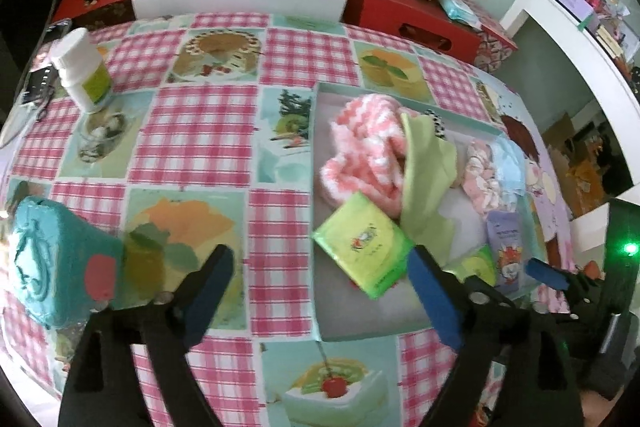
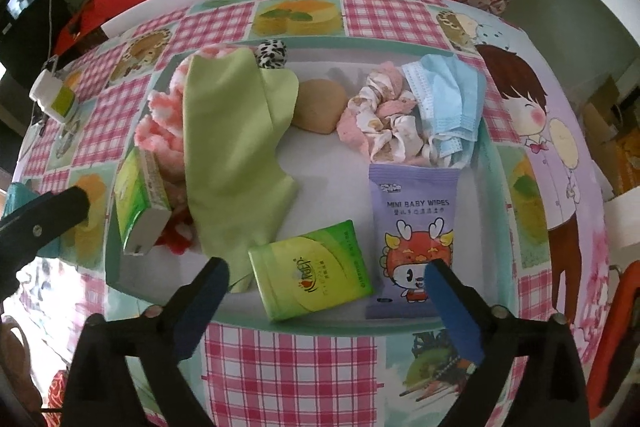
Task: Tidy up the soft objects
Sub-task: 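Open the right tool then the left tool to drop the green packs into the tray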
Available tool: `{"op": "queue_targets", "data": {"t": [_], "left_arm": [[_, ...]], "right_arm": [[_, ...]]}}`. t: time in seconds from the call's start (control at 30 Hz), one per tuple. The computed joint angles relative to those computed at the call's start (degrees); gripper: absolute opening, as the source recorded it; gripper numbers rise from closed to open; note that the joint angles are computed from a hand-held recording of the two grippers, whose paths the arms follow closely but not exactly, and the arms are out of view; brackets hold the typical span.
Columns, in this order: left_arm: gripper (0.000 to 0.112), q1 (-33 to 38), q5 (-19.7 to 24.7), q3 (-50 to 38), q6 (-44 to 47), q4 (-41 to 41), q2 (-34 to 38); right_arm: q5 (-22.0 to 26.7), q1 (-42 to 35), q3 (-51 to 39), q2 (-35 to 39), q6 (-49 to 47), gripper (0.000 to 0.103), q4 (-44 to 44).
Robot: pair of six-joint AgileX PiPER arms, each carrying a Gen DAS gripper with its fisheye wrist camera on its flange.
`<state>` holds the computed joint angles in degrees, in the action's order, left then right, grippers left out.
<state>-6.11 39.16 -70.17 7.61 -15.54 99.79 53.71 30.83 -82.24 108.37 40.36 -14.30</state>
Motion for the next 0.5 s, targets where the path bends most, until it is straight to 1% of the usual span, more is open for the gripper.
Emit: {"op": "queue_targets", "data": {"t": [0.03,0.1,0.23,0.33,0.5], "left_arm": [[0.100,-0.10,-1.46,0.95,-1.48,1.70,-0.61],[0.100,-0.05,-2.85,1.90,-3.22,3.84,-1.18],[0.100,0.68,-2.39,2.11,-5.04,5.76,-1.20],[0.100,0.79,-3.02,3.11,-6.11,7.40,-1.97],[0.100,0.97,-2.96,4.52,-5.92,7.77,-2.70]], "right_arm": [[-0.56,0.09,0.43,-0.25,0.50,0.103,-0.27],[-1.40,0.34,0.99,-0.64,0.75,0.103,-0.35],[-1.08,1.24,0.90,-0.67,1.42,0.103,-0.66],[-1.11,1.77,1.36,-1.09,2.39,0.103,-1.13],[-0.80,2.63,2.06,-1.79,4.13,0.103,-2.01]]}}
